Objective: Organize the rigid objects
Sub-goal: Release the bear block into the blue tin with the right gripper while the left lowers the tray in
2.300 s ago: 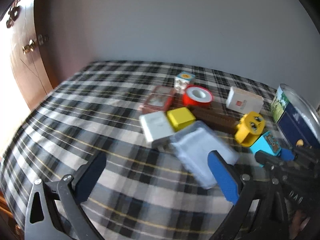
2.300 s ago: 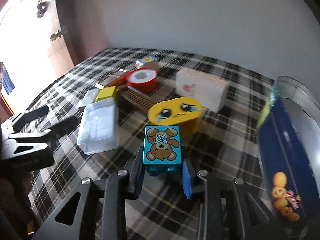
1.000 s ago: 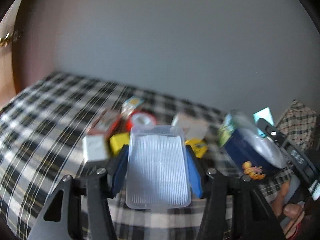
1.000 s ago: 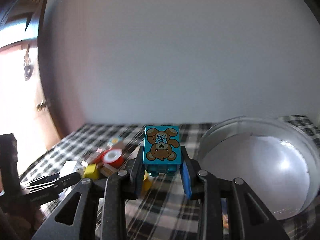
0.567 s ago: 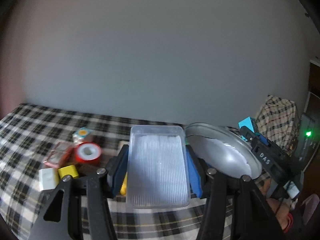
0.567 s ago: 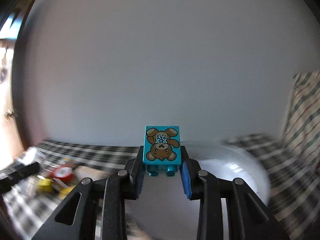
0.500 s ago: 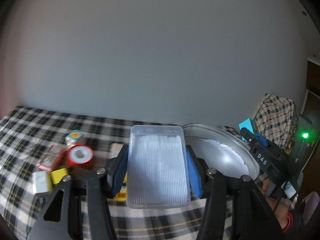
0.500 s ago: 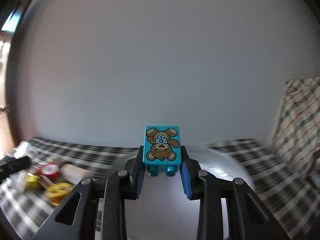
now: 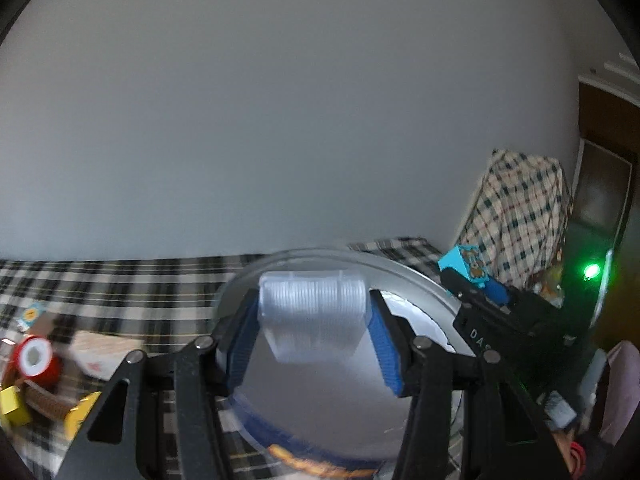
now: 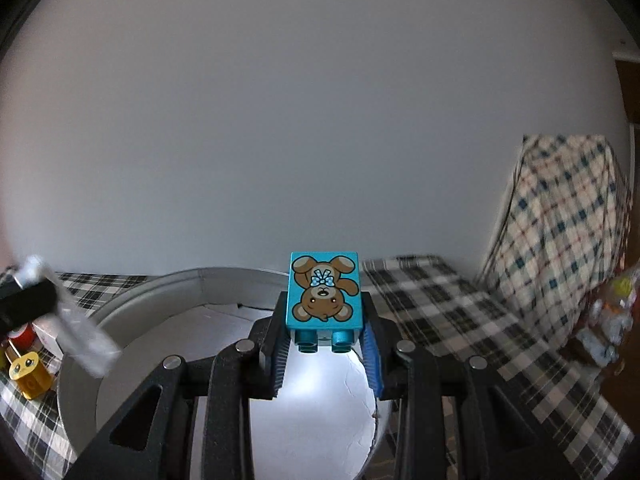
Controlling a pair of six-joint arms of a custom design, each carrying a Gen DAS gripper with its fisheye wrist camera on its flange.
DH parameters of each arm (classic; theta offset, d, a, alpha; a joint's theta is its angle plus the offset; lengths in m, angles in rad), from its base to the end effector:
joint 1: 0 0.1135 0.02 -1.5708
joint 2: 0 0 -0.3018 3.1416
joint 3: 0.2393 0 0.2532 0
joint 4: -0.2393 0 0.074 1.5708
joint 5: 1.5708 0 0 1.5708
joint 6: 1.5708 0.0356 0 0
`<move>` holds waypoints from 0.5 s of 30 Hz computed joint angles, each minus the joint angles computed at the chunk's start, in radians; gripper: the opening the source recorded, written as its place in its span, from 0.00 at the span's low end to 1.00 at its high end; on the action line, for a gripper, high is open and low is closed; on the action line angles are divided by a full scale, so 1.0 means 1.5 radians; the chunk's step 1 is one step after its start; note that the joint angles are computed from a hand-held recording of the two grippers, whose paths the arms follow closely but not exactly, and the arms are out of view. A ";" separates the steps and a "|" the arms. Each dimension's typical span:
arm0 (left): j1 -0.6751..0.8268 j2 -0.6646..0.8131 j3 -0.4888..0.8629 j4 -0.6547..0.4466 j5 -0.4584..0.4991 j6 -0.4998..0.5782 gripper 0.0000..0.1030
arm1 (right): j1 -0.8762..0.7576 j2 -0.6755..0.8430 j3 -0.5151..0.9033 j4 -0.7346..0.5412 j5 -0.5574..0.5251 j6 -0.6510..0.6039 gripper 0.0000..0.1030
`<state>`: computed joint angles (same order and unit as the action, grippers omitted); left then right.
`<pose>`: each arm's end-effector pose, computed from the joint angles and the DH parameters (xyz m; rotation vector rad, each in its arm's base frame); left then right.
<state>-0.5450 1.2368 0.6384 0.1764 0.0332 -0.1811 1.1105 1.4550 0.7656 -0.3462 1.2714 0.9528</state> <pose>0.2201 -0.1348 0.2648 0.3883 1.9900 -0.4975 0.1443 0.2144 0.2304 0.2211 1.8216 -0.2582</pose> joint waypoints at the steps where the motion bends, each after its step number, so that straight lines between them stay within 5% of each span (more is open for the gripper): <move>1: -0.012 0.028 0.009 0.013 -0.011 -0.002 0.51 | -0.005 -0.003 -0.002 0.006 -0.008 -0.002 0.33; 9: -0.012 0.128 0.045 0.034 -0.024 -0.005 0.52 | -0.029 0.009 -0.004 0.054 -0.043 -0.051 0.33; 11: -0.003 0.134 0.048 0.012 -0.016 -0.011 0.78 | -0.037 0.016 0.000 0.059 -0.066 -0.060 0.33; 15: 0.011 0.110 0.027 0.004 -0.019 -0.017 0.87 | -0.040 0.031 0.011 0.055 -0.098 -0.066 0.33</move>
<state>-0.5283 1.4020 0.6788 0.1827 0.0046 -0.2060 1.0506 1.5016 0.7818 -0.2640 1.1250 0.8538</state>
